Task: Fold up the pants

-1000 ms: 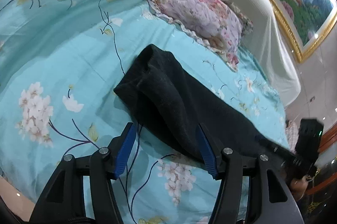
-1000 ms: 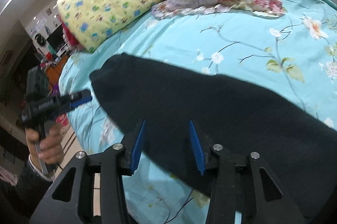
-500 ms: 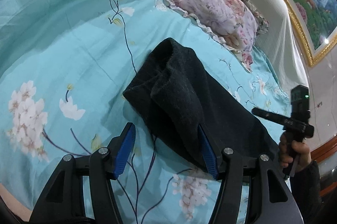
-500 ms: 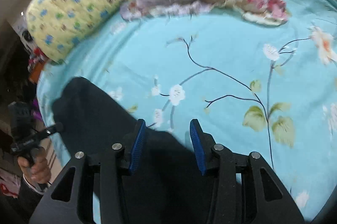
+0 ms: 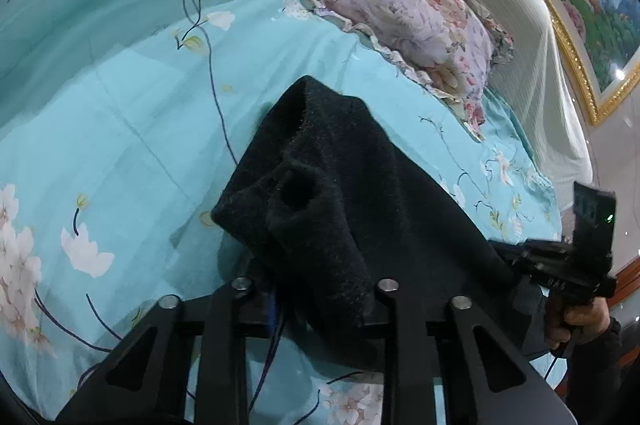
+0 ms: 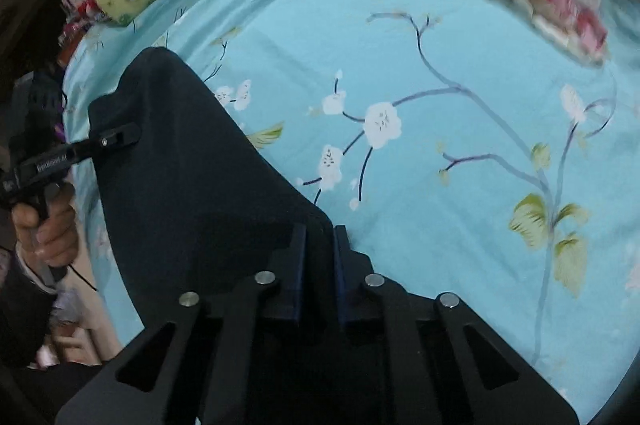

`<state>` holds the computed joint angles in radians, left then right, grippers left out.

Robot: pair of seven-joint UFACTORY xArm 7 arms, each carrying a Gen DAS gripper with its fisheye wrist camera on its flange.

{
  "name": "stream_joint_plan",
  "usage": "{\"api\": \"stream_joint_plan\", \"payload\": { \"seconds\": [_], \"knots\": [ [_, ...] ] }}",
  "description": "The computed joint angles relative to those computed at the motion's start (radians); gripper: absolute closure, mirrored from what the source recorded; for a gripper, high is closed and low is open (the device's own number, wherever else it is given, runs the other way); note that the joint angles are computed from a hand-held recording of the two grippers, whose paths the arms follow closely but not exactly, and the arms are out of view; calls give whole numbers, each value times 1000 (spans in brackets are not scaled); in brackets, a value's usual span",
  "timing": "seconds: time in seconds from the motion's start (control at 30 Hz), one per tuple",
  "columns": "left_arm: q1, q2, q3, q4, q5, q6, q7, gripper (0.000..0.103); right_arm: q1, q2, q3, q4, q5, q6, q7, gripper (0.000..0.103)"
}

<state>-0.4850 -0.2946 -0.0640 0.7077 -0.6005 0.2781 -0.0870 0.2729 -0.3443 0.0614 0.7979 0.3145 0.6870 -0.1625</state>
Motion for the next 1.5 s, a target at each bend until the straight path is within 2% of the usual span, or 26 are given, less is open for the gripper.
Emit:
{"api": "stream_joint_plan", "payload": {
  "seconds": [0.1,0.27,0.4,0.47,0.57,0.6,0.67,0.73,0.8,0.87,0.93,0.97,1.1,1.2,1.27,1.4,1.5],
  "knots": [
    [0,-25,-5,-3,19,-6,1,87,-22,-48,19,-13,-38,-69,68,93],
    [-98,-117,82,-16,-80,-50,149,88,-46,-85,19,-32,-50,-172,178,95],
    [-34,-102,47,-1,14,-10,115,88,-52,-56,46,-53,-93,-268,277,95],
    [-36,-76,58,5,8,-4,122,88,-66,-40,74,-60,-139,-296,345,95],
    [-18,-24,52,16,14,5,128,87,-143,-4,169,-56,-318,-317,499,95],
    [0,-10,37,22,33,10,114,86,-149,4,172,-60,-350,-321,528,95],
    [41,3,9,32,78,42,61,76,-127,20,145,-65,-356,-326,554,95],
    [55,-14,4,23,82,38,43,71,-103,19,115,-77,-339,-332,568,88],
    [64,-50,3,4,86,31,23,64,-112,-25,118,-103,-360,-339,609,82],
    [100,-84,-25,-11,146,31,-36,57,-105,-73,108,-128,-352,-332,635,76],
    [146,-124,-61,-24,231,35,-112,56,-74,-161,76,-192,-303,-347,642,52],
    [153,-143,-66,-29,258,33,-134,56,-68,-209,68,-225,-288,-342,650,48],
    [109,-165,-41,-8,281,33,-156,56,-60,-402,55,-353,-247,-308,696,47],
    [61,-140,-39,34,284,37,-140,53,-68,-563,47,-441,-223,-240,736,47],
    [27,-119,-44,59,281,36,-122,48,-81,-674,49,-491,-218,-182,763,47],
    [-29,-56,-72,118,271,30,-98,48,-104,-877,49,-569,-216,-71,812,47],
    [-83,14,-80,178,224,36,-55,47,-123,-1013,53,-601,-224,29,843,47]
  ]
}}
